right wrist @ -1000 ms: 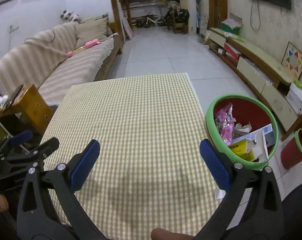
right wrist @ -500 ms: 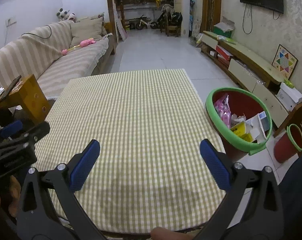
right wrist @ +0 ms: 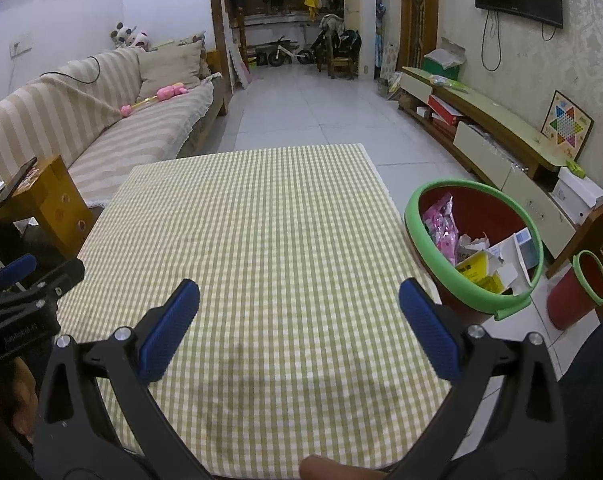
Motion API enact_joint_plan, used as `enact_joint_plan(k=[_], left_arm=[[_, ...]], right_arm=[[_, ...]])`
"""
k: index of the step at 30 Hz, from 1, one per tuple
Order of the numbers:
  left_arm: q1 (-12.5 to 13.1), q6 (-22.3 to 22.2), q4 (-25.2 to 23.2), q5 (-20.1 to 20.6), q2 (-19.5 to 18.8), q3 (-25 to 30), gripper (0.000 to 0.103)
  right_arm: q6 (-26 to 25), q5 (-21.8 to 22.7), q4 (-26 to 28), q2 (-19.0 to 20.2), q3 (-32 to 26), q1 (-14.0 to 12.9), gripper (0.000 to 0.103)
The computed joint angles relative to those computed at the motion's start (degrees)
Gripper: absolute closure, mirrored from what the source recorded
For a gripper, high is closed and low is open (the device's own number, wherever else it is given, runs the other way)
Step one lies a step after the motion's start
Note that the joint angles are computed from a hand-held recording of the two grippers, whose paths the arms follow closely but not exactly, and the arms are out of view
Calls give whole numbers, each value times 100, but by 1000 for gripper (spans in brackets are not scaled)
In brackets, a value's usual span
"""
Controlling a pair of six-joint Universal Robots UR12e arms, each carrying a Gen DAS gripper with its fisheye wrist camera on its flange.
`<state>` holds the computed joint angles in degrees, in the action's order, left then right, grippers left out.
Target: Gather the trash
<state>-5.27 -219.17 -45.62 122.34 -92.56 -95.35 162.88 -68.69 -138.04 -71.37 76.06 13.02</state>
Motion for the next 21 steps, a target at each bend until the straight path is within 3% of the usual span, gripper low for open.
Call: enact_joint_plan(k=[10, 21], left_arm=[[4, -7, -26, 21, -11, 1, 8], [30, -58, -59, 1, -8, -5, 8]], right_arm=[[23, 235, -185, 11, 24, -20, 5], [79, 209, -197, 39, -1, -23, 5]])
